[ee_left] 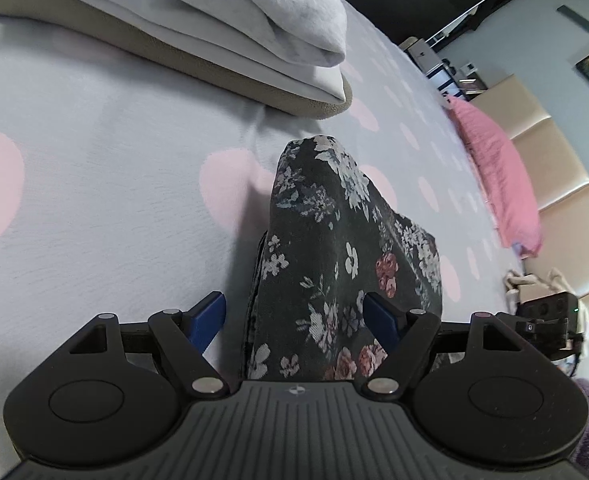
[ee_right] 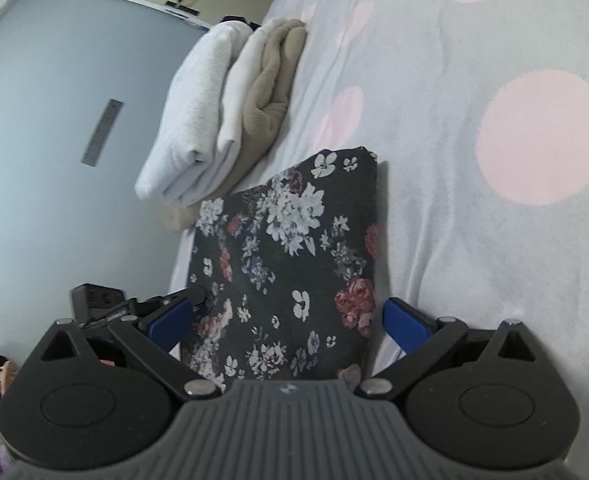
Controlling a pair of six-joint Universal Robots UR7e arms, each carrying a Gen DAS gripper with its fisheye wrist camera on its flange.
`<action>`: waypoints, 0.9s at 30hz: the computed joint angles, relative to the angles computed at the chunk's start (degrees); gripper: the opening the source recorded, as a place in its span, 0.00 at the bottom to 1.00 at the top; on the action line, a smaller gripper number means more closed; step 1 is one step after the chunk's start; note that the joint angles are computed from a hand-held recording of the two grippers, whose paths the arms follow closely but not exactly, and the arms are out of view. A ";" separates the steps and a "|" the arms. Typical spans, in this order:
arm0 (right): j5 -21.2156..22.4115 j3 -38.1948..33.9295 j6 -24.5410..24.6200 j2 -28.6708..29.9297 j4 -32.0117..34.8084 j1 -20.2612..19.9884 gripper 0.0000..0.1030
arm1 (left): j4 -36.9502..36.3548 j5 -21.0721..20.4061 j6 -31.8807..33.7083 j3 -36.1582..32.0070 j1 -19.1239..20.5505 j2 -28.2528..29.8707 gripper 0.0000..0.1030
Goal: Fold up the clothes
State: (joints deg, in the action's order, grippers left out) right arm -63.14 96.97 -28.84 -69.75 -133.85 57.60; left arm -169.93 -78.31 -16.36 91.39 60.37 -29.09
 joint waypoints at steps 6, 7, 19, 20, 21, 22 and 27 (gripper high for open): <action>-1.01 -3.53 -2.93 2.66 3.23 0.89 0.75 | -0.75 -3.79 1.80 -2.85 1.48 2.40 0.71; -1.16 -3.81 -3.04 3.03 3.10 0.99 0.69 | -0.50 -4.01 2.24 -3.25 1.57 2.63 0.71; -0.20 -1.64 -4.70 3.01 -2.96 1.51 0.18 | -0.37 0.42 4.81 -2.74 -0.21 2.44 0.49; -0.33 -1.20 -4.88 2.60 -3.36 1.73 0.18 | -0.64 0.75 4.76 -2.44 -0.41 2.26 0.46; -1.08 -0.69 -5.16 2.15 -4.06 2.17 0.17 | -0.98 1.06 4.60 -2.05 -0.63 2.03 0.42; -1.61 -0.19 -5.29 1.66 -4.67 2.64 0.16 | -1.24 1.45 4.54 -1.76 -0.87 1.86 0.40; -3.24 1.57 -6.56 -1.15 -5.88 4.98 0.15 | -3.93 3.03 3.27 0.12 -2.16 1.15 0.29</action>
